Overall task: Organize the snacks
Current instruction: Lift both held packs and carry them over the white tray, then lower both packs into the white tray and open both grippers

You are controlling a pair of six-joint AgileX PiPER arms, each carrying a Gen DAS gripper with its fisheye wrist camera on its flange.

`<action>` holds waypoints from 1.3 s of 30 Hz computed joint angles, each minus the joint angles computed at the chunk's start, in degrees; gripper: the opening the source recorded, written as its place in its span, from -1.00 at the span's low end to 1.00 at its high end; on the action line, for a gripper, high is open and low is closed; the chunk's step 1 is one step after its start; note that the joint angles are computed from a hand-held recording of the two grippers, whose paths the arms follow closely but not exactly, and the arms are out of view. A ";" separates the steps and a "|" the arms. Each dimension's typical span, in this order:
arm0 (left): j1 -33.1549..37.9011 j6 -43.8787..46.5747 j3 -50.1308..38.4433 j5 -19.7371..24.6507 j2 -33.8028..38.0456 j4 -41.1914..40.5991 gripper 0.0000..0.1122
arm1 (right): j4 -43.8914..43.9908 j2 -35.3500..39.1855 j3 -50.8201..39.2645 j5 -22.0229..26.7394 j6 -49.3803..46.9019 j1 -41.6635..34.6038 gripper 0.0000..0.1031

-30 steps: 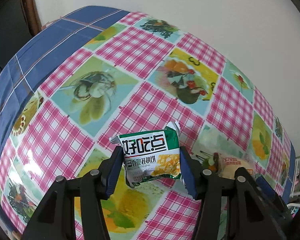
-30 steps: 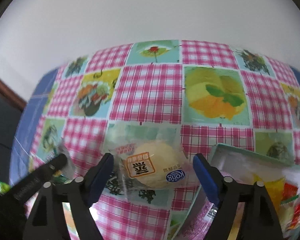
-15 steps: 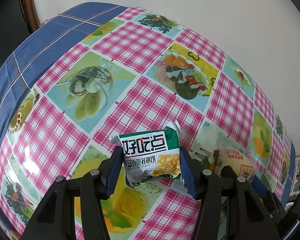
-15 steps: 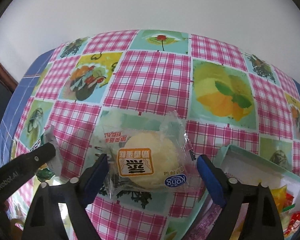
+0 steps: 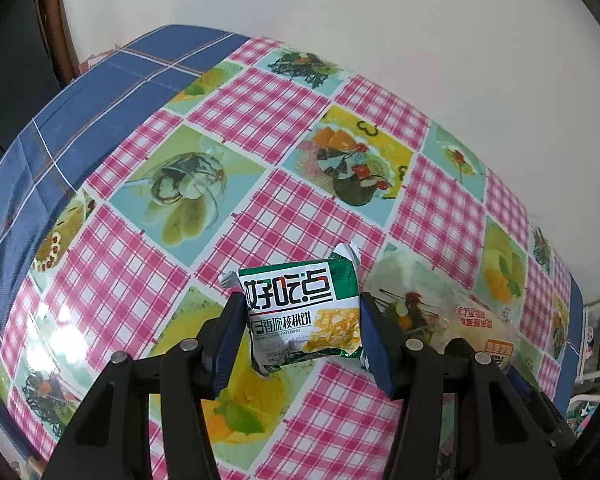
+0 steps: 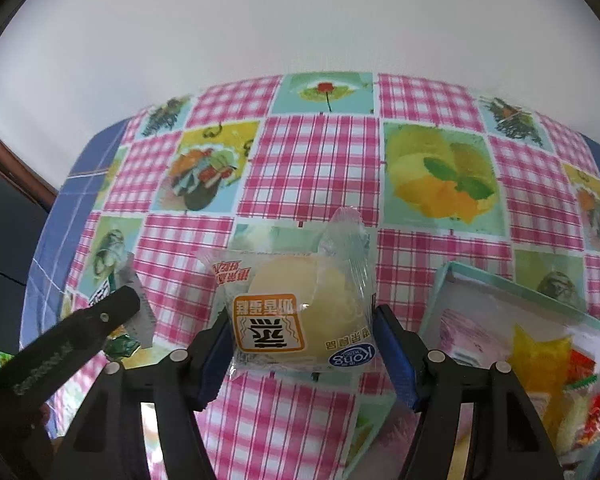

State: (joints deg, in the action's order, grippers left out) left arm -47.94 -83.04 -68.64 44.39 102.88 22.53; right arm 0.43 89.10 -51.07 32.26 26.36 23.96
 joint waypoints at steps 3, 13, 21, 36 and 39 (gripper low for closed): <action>-1.95 -0.92 -0.07 1.21 -1.63 1.01 0.02 | -1.95 -3.25 0.62 2.78 2.34 0.22 0.36; -9.33 -3.39 -2.23 4.42 -3.81 4.03 0.02 | -8.06 -15.18 3.97 11.81 7.66 -0.54 0.36; -15.88 0.80 -10.52 6.37 2.01 2.10 0.02 | -7.66 -24.13 11.41 15.66 5.42 -8.59 0.36; -22.60 14.08 -28.70 9.51 15.50 -7.27 0.02 | -0.45 -32.38 20.78 19.41 -20.46 -39.91 0.37; -23.15 14.73 -29.60 9.54 16.51 -8.16 0.03 | 1.38 -32.67 21.57 19.56 -22.85 -42.04 0.38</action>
